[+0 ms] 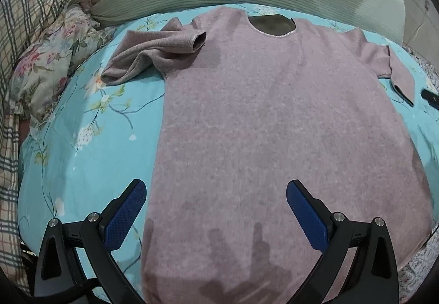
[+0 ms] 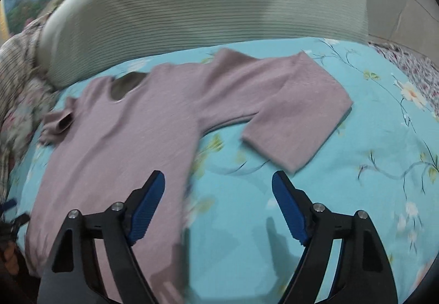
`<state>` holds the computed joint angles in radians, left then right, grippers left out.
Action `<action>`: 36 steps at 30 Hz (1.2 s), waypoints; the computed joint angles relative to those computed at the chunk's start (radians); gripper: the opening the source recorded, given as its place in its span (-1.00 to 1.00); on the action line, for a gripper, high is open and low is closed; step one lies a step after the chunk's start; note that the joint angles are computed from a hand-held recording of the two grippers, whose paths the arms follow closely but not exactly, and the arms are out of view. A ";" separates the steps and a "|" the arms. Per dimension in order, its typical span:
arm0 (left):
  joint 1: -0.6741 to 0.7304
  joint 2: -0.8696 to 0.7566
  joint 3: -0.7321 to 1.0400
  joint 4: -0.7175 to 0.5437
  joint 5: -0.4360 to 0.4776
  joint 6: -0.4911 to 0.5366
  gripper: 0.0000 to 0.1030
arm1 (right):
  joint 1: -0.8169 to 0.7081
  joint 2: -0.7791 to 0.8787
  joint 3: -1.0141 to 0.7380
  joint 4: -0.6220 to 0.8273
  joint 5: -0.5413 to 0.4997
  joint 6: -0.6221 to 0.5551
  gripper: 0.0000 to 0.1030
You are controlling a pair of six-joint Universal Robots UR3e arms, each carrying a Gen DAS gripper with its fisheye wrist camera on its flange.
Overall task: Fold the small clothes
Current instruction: 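Grasp the pink sleeve cuff with the right tool and fold it across the body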
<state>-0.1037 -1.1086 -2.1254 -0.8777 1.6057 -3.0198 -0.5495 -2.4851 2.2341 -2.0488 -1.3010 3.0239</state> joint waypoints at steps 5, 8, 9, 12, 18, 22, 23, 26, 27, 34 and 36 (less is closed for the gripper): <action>-0.018 -0.106 0.059 0.045 0.001 -0.018 0.99 | 0.092 0.313 0.008 -0.264 -0.104 0.033 0.57; -0.026 -0.155 0.088 0.068 0.003 -0.026 0.99 | 0.145 0.483 -0.008 -0.394 -0.226 0.025 0.54; -0.032 -0.174 0.098 0.073 0.010 -0.029 0.99 | 0.152 0.503 -0.006 -0.408 -0.256 0.019 0.48; -0.036 -0.204 0.106 0.087 0.010 -0.029 0.99 | 0.092 0.524 0.021 -0.427 -0.246 -0.007 -0.12; -0.028 -0.228 0.097 0.114 -0.001 -0.024 0.99 | -0.089 0.351 -0.013 -0.231 0.074 0.006 -0.92; -0.006 -0.207 0.079 0.121 -0.028 -0.015 0.99 | 0.034 0.411 -0.110 -0.248 0.159 0.100 -0.92; 0.002 -0.200 0.077 0.116 -0.036 -0.012 0.99 | 0.102 0.468 -0.152 -0.285 0.164 0.149 -0.91; 0.050 -0.167 0.067 0.092 -0.091 0.006 0.99 | 0.275 0.623 -0.254 -0.392 0.160 0.273 -0.92; 0.068 -0.154 0.063 0.083 -0.109 0.013 0.99 | 0.340 0.716 -0.311 -0.449 0.178 0.320 -0.92; 0.225 -0.104 0.041 0.040 -0.287 0.089 0.99 | 0.628 1.209 -0.722 -0.607 0.230 0.542 -0.91; 0.253 -0.117 0.044 0.048 -0.331 0.106 0.99 | 0.680 1.365 -0.883 -0.605 0.250 0.592 -0.91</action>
